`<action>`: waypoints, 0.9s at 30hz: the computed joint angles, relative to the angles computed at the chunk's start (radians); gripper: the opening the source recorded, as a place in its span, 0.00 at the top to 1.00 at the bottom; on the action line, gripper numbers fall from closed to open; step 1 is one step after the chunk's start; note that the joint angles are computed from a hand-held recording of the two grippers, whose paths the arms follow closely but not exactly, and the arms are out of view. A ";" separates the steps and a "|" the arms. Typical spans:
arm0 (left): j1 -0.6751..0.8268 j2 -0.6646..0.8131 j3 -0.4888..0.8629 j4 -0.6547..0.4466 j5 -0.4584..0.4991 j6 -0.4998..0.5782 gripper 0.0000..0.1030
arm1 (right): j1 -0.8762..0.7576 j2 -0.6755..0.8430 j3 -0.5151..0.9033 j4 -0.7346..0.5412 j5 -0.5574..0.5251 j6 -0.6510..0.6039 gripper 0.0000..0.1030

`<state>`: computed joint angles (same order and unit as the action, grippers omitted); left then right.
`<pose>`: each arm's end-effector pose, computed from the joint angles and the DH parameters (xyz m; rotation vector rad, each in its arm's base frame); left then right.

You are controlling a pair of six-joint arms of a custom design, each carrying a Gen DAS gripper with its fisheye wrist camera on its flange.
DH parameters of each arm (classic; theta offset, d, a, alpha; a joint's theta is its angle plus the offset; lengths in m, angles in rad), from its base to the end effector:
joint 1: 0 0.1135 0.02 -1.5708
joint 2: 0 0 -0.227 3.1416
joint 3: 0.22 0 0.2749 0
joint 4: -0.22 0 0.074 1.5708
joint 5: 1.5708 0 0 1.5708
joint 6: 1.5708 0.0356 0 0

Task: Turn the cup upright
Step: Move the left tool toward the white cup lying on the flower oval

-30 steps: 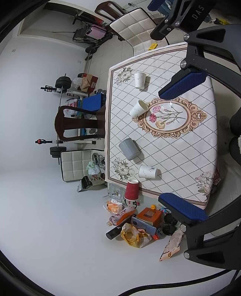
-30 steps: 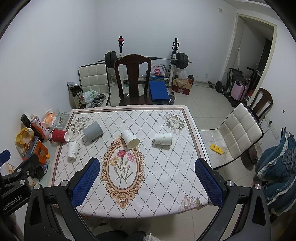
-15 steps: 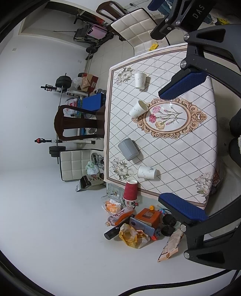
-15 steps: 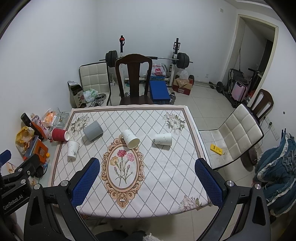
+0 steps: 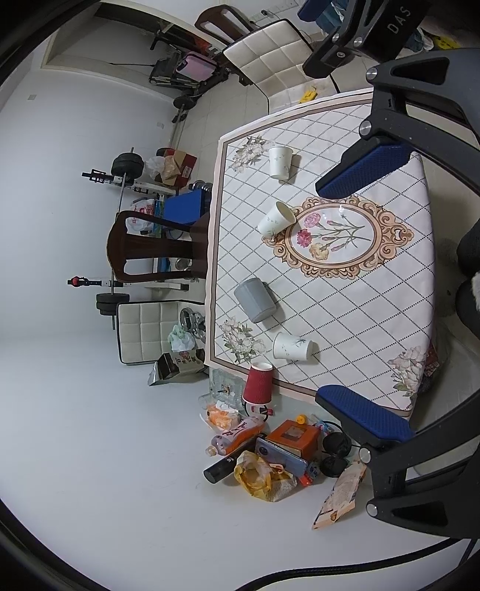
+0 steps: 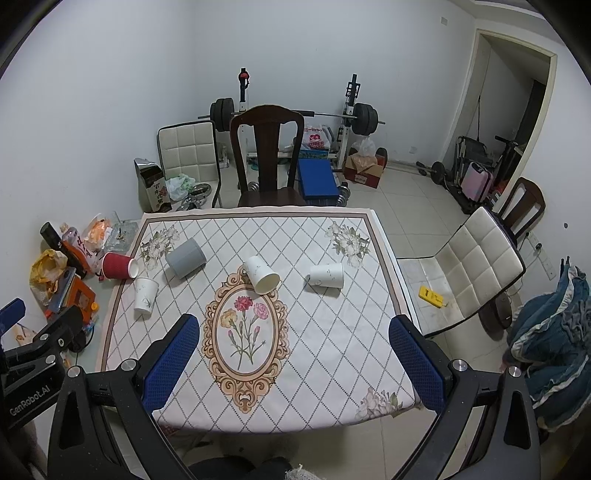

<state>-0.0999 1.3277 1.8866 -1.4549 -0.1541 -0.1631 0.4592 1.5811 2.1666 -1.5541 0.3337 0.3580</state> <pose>0.2286 -0.0174 0.4417 -0.1439 2.4494 0.0749 0.2506 0.1109 0.4500 0.0041 2.4648 -0.0767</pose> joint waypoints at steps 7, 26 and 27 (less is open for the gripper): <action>0.089 -0.015 -0.145 0.099 0.069 0.071 0.00 | -0.022 -0.055 -0.172 0.067 -0.020 0.066 0.00; -0.147 0.428 -0.239 0.284 0.003 0.088 0.00 | -0.394 0.098 -0.791 0.417 -0.184 0.018 0.00; -0.166 0.470 -0.204 0.282 -0.005 0.088 0.00 | -0.422 0.145 -0.778 0.432 -0.197 -0.005 0.00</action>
<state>-0.2661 1.7977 1.6825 -1.1728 -0.1589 -0.0755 0.0367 1.7257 1.3883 -1.1219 0.1371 0.3534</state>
